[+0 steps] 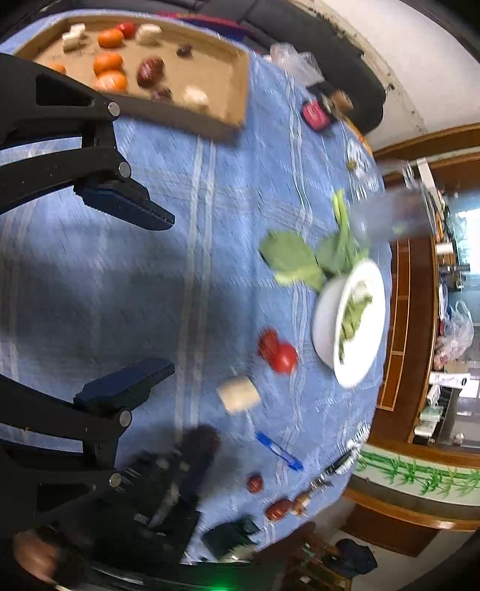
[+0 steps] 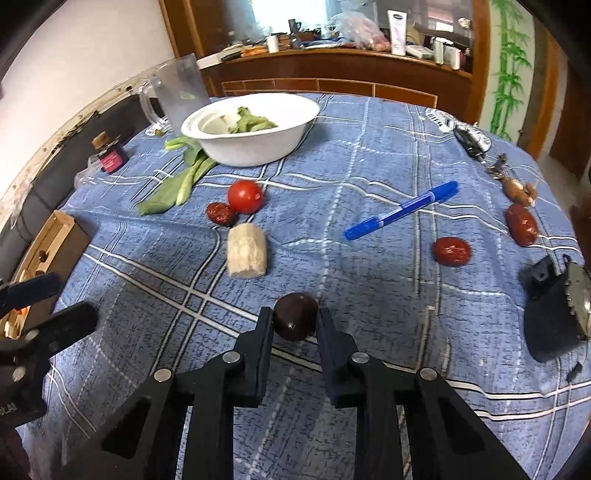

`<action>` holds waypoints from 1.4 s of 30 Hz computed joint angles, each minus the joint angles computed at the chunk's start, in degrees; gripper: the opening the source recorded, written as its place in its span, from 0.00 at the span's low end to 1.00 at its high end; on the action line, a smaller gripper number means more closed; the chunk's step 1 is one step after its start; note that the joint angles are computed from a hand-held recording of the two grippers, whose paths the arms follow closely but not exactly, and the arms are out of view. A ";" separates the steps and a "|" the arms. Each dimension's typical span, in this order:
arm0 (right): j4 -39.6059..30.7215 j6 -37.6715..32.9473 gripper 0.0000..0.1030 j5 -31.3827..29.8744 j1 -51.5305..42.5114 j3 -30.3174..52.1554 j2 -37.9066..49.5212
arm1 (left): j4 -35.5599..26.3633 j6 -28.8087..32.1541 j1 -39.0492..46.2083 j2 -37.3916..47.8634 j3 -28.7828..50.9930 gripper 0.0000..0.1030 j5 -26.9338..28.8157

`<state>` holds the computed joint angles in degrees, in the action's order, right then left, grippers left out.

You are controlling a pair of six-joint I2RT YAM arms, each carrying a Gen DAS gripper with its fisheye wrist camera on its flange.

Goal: Organize fruits
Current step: 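Grasp a dark brown date with the right tool while the left tool grasps a tan square cake, then carry the dark date with the right tool while the left tool carries the square cake into the tray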

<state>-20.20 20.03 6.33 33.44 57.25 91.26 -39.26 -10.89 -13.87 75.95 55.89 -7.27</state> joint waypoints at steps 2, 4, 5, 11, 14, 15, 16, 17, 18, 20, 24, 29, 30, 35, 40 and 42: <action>0.57 -0.03 0.24 0.26 -0.37 -2.27 -2.96 | 1.47 -1.94 -2.27 3.24 2.24 0.68 0.56; 0.36 -0.10 0.24 -0.73 -1.25 -4.34 -5.73 | 3.13 -3.98 -4.63 7.09 4.53 0.69 0.21; 0.05 -0.33 0.24 -0.73 -1.58 -5.37 -7.12 | 3.74 -5.43 -5.73 9.76 6.30 0.69 0.32; -1.30 -1.01 0.24 -2.02 -4.15 -10.18 -13.57 | 5.51 -11.61 -7.63 20.96 12.86 0.68 -0.47; -1.40 -0.55 0.24 -1.82 -4.50 -11.34 -15.19 | 8.40 -11.63 -6.76 21.95 11.48 0.35 0.77; -1.43 -0.37 0.24 -1.31 -4.26 -11.66 -15.80 | 9.96 -10.64 -6.33 21.41 10.45 0.25 1.79; -1.49 -0.26 0.24 -0.82 -3.98 -11.87 -16.23 | 10.42 -9.82 -5.60 21.20 9.93 0.25 3.58; -1.72 -0.05 0.24 -0.18 -3.53 -12.02 -16.67 | 10.76 -9.49 -4.91 20.42 9.01 0.25 4.45; -2.11 0.15 0.24 0.28 -3.23 -12.18 -17.21 | 11.17 -9.27 -4.30 19.32 7.92 0.25 5.16; -2.78 0.96 0.24 1.59 -2.10 -12.44 -18.25 | 11.96 -8.12 -2.83 16.26 5.17 0.25 7.33; -5.18 3.46 0.24 4.39 0.83 -13.02 -21.23 | 11.09 -3.74 -1.27 6.84 -1.85 0.25 7.41; -10.33 7.99 0.24 9.30 6.78 -12.64 -24.38 | 4.30 2.86 5.16 -8.98 -9.76 0.25 14.44; -11.78 9.26 0.24 10.96 8.91 -12.45 -24.90 | 2.35 4.24 6.56 -11.49 -10.23 0.25 15.34; -16.94 17.06 0.24 16.76 18.48 -11.52 -25.20 | -8.00 14.59 18.02 -24.61 -13.50 0.25 21.46; -20.63 25.89 0.24 20.31 27.39 -8.96 -22.86 | -21.24 33.31 41.30 -30.24 -11.77 0.25 32.95; -20.92 28.24 0.24 20.82 29.60 -7.25 -21.17 | -26.44 43.25 52.57 -29.30 -10.17 0.25 37.66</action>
